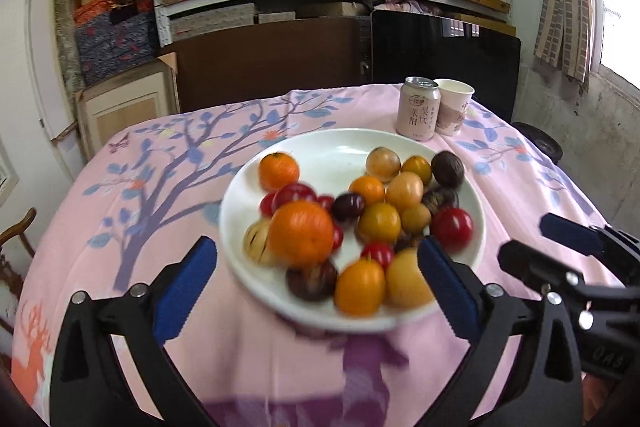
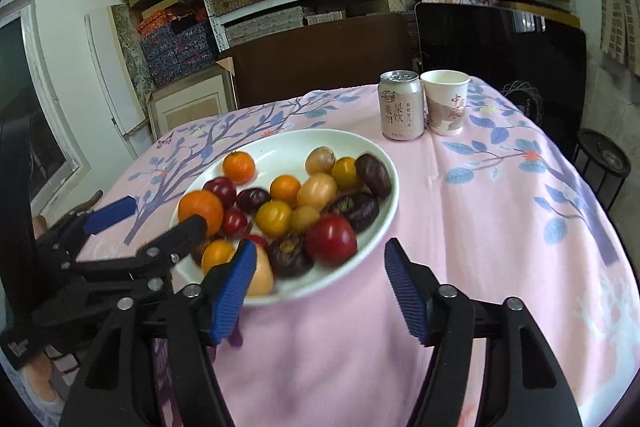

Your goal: Organize fruits

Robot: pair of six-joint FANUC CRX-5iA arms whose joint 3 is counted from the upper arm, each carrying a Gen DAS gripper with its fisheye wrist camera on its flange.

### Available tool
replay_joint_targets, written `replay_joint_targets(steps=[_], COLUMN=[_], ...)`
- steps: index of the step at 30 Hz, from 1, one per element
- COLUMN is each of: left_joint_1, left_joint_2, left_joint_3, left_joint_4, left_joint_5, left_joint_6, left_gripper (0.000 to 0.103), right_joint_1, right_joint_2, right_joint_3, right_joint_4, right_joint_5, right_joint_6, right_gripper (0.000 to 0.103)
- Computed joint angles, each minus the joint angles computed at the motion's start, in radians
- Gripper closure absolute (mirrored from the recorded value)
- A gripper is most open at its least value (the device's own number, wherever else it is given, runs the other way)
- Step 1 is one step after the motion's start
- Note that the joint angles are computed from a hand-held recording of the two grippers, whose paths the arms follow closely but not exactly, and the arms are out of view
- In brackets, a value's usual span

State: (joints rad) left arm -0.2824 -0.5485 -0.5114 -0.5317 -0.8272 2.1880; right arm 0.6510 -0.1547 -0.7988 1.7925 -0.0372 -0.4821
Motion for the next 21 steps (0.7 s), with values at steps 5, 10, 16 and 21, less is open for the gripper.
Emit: replay_joint_targets(steps=[5, 10, 16, 21], left_joint_1=[-0.152, -0.158, -0.326, -0.266], left_joint_2=[-0.091, -0.156, -0.125, -0.129], left_joint_3=[-0.011, -0.045, -0.021, -0.033], left_joint_4=[-0.104, -0.052, -0.187, -0.136], left_joint_5=[-0.145, -0.170, -0.293, -0.259], left_joint_6=[0.151, 0.143, 0.276, 0.217], left_gripper=[0.004, 0.004, 0.004, 0.004], right_joint_1=[0.086, 0.098, 0.099, 0.094], right_joint_2=[-0.098, -0.138, -0.145, -0.145], right_joint_3=[-0.097, -0.142, -0.150, -0.151], right_joint_4=[0.065, 0.039, -0.008, 0.012], right_joint_5=[-0.138, -0.145, -0.129, -0.124], right_joint_6=[-0.067, -0.077, -0.051, -0.057], right_gripper=[0.010, 0.004, 0.004, 0.004])
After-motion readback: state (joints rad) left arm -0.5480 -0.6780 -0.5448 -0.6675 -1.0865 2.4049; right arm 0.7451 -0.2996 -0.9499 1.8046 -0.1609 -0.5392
